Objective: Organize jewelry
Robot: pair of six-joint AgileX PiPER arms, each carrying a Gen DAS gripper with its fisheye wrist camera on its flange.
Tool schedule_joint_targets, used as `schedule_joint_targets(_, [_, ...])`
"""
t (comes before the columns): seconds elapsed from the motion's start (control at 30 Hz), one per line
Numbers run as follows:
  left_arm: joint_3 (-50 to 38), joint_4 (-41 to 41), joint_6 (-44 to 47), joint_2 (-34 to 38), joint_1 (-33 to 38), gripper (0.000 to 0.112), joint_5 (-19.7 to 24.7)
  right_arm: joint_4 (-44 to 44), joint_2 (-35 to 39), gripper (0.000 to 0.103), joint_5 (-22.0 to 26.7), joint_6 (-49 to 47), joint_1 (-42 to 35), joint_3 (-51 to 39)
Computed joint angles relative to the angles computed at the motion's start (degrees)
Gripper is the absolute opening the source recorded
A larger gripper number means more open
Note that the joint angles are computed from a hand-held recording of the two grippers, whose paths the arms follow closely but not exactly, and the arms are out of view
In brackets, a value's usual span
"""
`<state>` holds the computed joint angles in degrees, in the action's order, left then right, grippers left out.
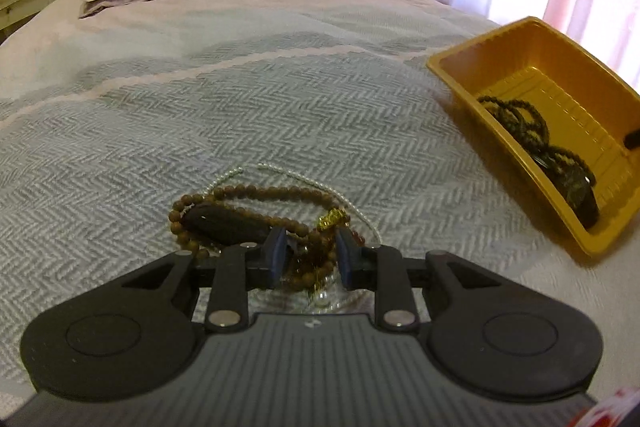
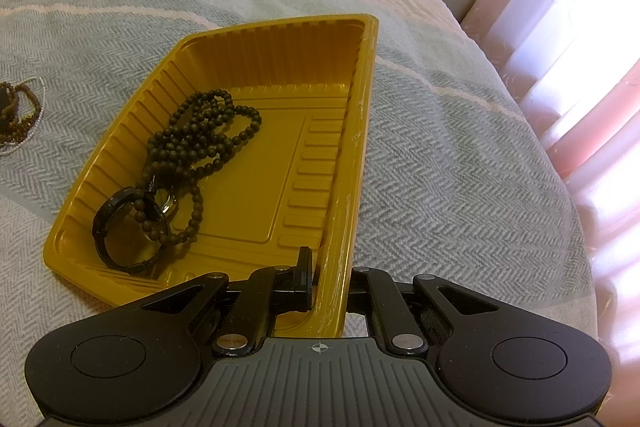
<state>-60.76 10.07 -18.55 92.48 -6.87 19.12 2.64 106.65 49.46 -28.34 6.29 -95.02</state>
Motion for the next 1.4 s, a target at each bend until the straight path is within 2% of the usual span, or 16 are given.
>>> schedule_joint_targets(0.13, [-2.5, 6.3, -6.4, 1.6, -1.2, 0.013, 2.6, 0.1, 0.0, 0.007, 0.0, -0.1, 0.0, 0.0])
schedule_joint_targets(0.2, [-2.6, 5.3, -4.2, 1.6, -0.9, 0.012, 2.6, 0.0, 0.0, 0.007, 0.0, -0.1, 0.0, 0.0])
schedule_joint_targets(0.27, [-2.7, 2.3, -0.9, 1.3, -0.1, 0.005, 2.7, 0.0, 0.0, 0.007, 0.1, 0.0, 0.0, -0.1])
schedule_joint_targets(0.5, [-3.2, -9.0, 10.7, -1.5, 3.9, 0.005, 2.7, 0.1, -0.1, 0.007, -0.2, -0.1, 0.0, 0.2])
schedule_joint_targets(0.63, [-6.5, -18.2, 20.2, -2.7, 7.2, 0.005, 4.8, 0.2, 0.0, 0.007, -0.2, -0.2, -0.1, 0.2])
schedule_joint_targets(0.8, [-11.9, -24.4, 27.1, -3.8, 10.5, 0.005, 8.0, 0.1, -0.1, 0.007, -0.3, -0.3, 0.0, 0.0])
schedule_joint_targets(1.2, [-23.6, -32.5, 33.7, -4.8, 11.6, 0.005, 11.8, -0.1, -0.2, 0.007, -0.3, -0.3, 0.1, 0.0])
schedule_joint_targets(1.4, [-30.4, -32.5, 33.6, -3.8, 9.6, 0.005, 13.4, -0.1, -0.2, 0.007, -0.3, -0.3, 0.1, 0.1])
